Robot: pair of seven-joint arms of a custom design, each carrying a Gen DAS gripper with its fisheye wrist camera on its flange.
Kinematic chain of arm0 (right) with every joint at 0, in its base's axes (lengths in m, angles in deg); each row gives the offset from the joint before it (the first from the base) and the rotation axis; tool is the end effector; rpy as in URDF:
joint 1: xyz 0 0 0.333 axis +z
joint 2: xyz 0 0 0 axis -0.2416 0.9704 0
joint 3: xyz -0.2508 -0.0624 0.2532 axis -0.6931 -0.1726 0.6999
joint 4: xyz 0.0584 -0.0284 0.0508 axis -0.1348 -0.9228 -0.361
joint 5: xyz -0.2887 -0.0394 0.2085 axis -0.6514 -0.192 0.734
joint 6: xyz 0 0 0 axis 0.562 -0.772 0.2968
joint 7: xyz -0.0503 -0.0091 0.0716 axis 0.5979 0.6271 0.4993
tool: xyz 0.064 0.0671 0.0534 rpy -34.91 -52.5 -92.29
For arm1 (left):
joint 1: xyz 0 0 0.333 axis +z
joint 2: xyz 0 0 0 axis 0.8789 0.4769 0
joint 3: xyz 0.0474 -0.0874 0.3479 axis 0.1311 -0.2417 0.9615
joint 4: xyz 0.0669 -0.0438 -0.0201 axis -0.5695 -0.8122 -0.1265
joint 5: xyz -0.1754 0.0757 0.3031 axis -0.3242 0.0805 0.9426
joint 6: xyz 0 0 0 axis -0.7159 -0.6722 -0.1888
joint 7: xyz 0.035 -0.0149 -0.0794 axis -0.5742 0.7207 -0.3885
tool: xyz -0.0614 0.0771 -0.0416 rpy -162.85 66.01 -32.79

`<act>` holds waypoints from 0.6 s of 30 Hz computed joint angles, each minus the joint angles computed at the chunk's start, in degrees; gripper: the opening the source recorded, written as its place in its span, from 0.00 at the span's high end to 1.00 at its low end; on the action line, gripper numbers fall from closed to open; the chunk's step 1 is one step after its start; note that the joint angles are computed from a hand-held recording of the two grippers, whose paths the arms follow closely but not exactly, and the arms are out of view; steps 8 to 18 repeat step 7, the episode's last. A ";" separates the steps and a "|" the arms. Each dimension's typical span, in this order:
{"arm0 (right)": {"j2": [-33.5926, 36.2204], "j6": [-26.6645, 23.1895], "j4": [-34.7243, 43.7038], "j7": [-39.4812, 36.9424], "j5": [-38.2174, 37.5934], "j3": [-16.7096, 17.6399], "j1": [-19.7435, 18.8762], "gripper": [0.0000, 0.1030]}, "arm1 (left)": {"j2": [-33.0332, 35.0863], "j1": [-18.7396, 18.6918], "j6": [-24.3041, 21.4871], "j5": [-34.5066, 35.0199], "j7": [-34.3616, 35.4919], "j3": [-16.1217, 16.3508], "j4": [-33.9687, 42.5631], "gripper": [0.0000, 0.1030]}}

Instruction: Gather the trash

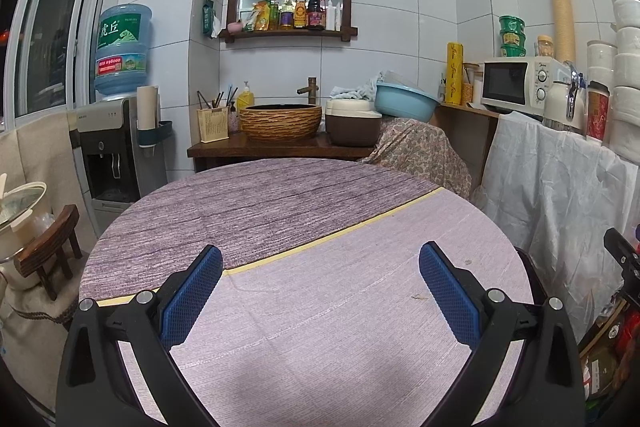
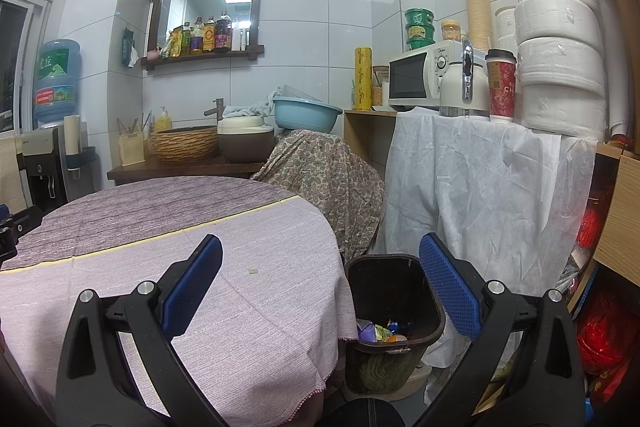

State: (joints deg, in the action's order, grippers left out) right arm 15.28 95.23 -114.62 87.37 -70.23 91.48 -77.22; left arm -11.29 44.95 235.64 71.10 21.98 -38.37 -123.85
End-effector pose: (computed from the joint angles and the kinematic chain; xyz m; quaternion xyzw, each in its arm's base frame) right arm 0.4837 0.1588 0.7138 -0.4774 0.6215 -0.4807 0.3933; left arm 0.5259 -0.2951 0.7336 -0.5620 0.5930 -0.4191 0.3959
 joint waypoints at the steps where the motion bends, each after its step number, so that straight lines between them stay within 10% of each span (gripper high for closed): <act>1: -0.12 0.08 -0.05 0.10 0.00 0.05 -0.08 0.06 | 0.05 -0.05 -0.31 -0.40 0.24 -0.08 0.08 0.05; 18: -0.10 0.14 -0.14 0.07 0.04 0.05 -0.06 0.06 | 0.23 -0.14 -0.49 -1.22 1.18 -0.01 0.47 0.05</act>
